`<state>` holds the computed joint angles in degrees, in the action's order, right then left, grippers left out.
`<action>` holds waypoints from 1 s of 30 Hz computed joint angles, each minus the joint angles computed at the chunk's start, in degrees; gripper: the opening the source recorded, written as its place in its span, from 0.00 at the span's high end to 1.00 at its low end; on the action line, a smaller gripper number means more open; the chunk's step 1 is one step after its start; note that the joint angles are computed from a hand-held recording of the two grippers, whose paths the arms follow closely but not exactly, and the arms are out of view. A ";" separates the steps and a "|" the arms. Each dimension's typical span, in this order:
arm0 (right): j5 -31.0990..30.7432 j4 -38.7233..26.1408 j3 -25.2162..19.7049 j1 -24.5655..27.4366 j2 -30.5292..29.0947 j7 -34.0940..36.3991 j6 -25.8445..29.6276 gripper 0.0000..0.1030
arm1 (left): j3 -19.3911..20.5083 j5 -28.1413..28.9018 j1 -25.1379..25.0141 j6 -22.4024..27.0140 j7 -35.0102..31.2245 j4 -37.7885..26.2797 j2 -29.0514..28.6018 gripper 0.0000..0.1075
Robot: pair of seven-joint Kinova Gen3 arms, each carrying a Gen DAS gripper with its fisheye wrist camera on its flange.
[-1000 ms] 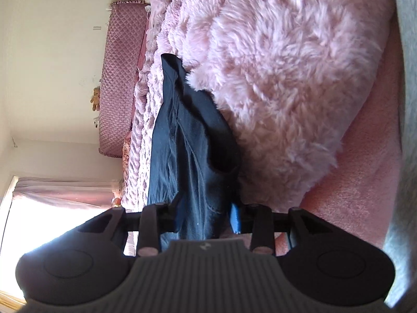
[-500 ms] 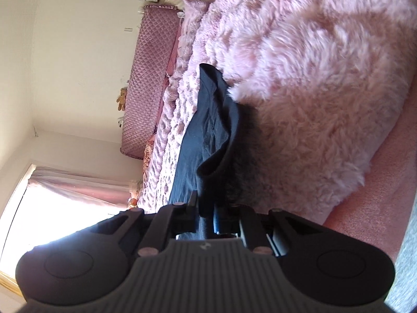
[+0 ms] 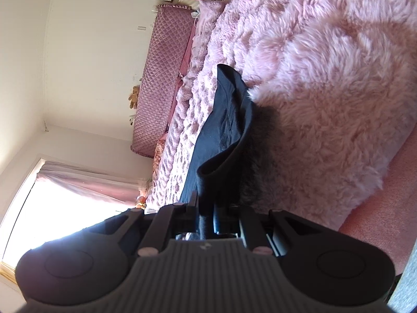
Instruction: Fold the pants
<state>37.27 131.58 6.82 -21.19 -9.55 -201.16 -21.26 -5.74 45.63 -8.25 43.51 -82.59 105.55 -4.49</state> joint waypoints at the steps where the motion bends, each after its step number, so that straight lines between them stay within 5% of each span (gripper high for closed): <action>1: 0.22 -0.25 0.14 0.02 0.18 0.05 -0.27 0.95 | 0.18 -0.18 0.14 -0.34 -0.24 -0.49 0.07 0.98; 13: 2.58 -4.89 -2.96 8.44 6.75 -0.49 -7.85 0.95 | 2.91 -0.93 -0.64 -0.71 -1.42 -11.71 7.58 0.97; 18: -1.27 -9.37 -6.40 12.47 12.53 -2.02 -9.20 0.95 | 6.11 -0.09 -2.11 -2.17 -1.35 -18.39 13.11 0.97; 30: 1.49 -27.64 -14.59 20.99 28.27 -3.39 -4.60 0.95 | 11.70 -15.04 0.08 -0.38 7.64 -44.49 34.16 0.97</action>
